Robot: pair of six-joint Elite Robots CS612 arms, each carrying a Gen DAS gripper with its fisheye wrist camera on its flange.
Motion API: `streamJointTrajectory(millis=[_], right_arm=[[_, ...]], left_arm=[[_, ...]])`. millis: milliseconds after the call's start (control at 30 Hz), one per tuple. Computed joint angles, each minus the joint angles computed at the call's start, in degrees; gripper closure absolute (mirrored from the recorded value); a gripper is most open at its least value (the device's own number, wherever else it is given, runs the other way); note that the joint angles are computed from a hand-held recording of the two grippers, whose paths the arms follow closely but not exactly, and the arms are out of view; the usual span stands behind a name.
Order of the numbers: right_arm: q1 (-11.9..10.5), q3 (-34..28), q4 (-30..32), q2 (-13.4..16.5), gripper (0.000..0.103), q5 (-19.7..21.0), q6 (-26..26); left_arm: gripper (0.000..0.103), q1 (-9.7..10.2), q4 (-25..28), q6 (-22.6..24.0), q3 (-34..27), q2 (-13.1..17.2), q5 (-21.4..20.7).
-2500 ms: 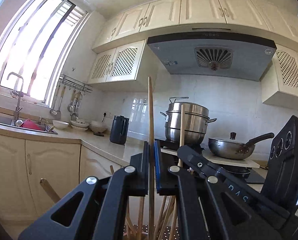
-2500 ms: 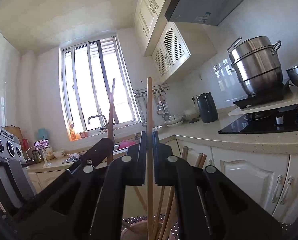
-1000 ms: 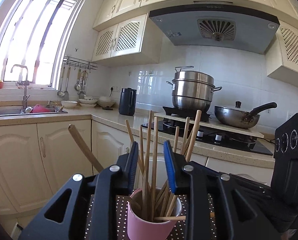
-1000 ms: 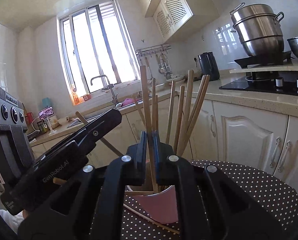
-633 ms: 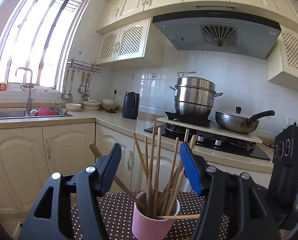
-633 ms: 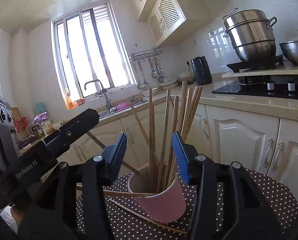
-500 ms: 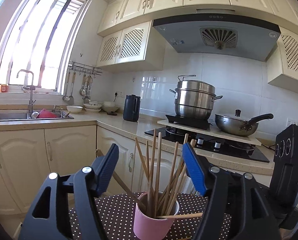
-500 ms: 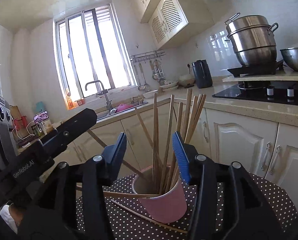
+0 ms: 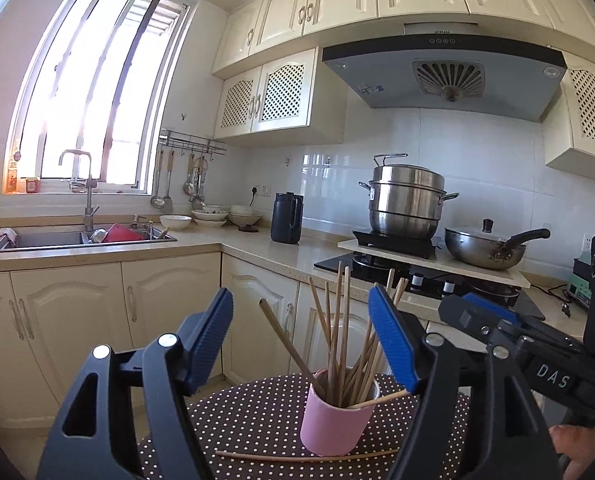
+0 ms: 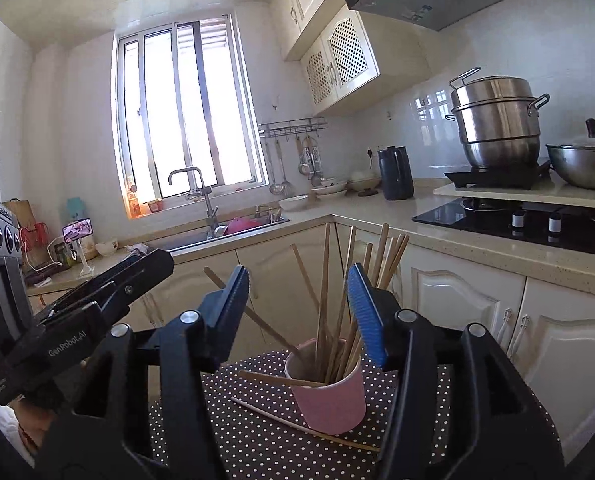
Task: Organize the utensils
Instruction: 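Move the open left tool down to the chopstick lying beside the cup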
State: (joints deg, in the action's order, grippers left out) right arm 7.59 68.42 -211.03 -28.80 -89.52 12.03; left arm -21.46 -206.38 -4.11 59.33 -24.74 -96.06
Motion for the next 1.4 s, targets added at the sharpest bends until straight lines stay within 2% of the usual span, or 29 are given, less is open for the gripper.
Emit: streamJointTrajectory(millis=[100,300,433,567,667,800,833,967,1033,1200,1400], right_arm=[[0.4,1.6,1.2,-0.7,0.05,-0.7,-1.0],[0.5,4.2,3.9,-1.5,0.05,-2.2,-0.1],[0.4,4.7,7.9,-1.6,0.05,-3.4,0.9],[0.2,4.0,13.6,-1.0,0.05,-3.1,1.0],[0.2,2.4,18.8,0.0,0.05,-3.0,0.7],[-0.2,0.9,22.3,1.0,0.05,-2.3,1.8],[-0.3,0.6,22.9,1.2,0.05,-1.8,2.1],[-0.6,-1.0,25.3,2.3,0.05,-1.2,2.2],[-0.9,-1.6,26.3,2.6,0.05,-0.4,2.4],[-1.5,-2.9,28.5,3.4,0.05,1.0,3.1],[-2.0,-4.2,29.6,4.2,0.05,2.8,4.1]], left_arm=[[0.034,0.24,0.9,1.0,2.0,-0.9,-0.1],[0.034,1.3,7.1,2.0,3.9,-1.7,-2.6],[0.034,2.2,15.7,3.4,2.6,-1.3,-5.8],[0.034,2.65,25.1,4.4,0.2,-0.2,-6.7],[0.034,2.49,28.7,5.7,-1.4,0.9,-5.7],[0.034,2.15,38.0,12.9,-4.8,2.4,-7.0],[0.034,1.96,40.6,15.9,-6.0,3.0,-7.1],[0.034,1.18,45.4,22.7,-9.7,5.1,-5.7],[0.034,0.93,48.2,25.3,-12.2,6.4,-6.6],[0.034,-0.05,50.5,31.0,-16.1,8.7,-4.1],[0.034,-0.67,53.6,34.0,-18.9,10.4,-1.8]])
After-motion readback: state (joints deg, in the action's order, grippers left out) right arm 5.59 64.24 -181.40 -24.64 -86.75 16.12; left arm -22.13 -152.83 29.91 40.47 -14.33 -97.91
